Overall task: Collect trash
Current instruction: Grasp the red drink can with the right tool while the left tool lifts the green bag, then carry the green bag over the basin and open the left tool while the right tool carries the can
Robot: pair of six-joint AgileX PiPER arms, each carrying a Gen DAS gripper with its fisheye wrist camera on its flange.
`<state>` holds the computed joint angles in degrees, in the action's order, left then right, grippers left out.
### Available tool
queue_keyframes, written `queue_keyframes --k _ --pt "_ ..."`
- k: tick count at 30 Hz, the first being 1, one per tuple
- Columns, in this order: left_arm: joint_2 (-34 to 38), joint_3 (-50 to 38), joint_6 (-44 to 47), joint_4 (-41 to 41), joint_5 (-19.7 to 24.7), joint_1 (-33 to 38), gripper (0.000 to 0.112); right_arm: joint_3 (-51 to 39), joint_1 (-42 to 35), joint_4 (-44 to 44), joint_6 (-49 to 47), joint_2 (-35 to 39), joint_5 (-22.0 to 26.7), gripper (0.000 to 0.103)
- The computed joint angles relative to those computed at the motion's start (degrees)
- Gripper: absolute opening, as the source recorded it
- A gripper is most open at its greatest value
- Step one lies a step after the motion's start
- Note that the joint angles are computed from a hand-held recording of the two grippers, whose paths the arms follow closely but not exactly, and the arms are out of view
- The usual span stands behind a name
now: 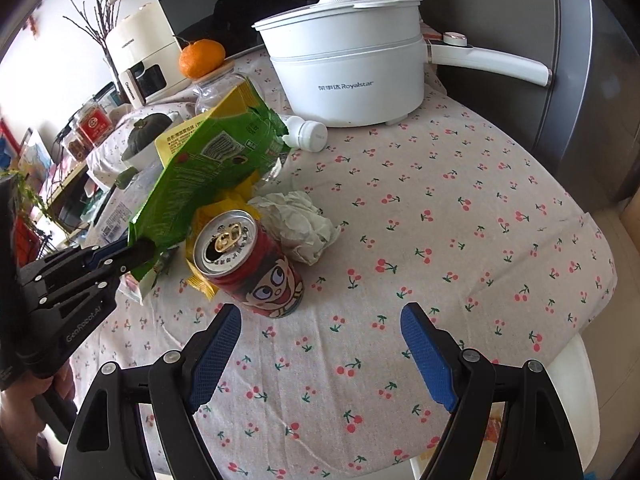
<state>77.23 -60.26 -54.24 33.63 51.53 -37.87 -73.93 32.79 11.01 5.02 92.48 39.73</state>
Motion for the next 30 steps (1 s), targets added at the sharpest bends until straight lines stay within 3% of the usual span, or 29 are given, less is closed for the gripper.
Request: queue_keyframes --k 13,15,16,17,21,30 --pt "-16.3 7.5 -8.4 -4.7 0.6 -0.8 0.009 -4.2 5.1 -2.1 3.4 7.0 -9.1 0.082" --pt "-17.3 8.2 -9.6 -4.3 0.9 -1.1 0.009 -4.6 4.5 0.4 0.2 7.7 -9.9 0.073" --pt "-17.6 8.3 -10.1 -4.0 1.1 -1.2 0.009 -5.0 4.0 3.0 -3.0 8.0 -10.0 0.059" --pt "-17.8 8.4 -10.6 -3.7 1.2 -1.3 0.009 -5.2 3.9 3.4 -3.9 8.2 -9.9 0.055" --pt "-18.9 8.9 -14.9 -0.9 3.3 -2.3 0.009 -4.7 3.2 4.1 -3.9 7.6 -11.0 0.054" --pt "-20.3 8.0 -23.8 7.4 9.6 -9.0 0.009 1.0 -2.3 20.8 -17.2 -1.7 -12.9 0.054"
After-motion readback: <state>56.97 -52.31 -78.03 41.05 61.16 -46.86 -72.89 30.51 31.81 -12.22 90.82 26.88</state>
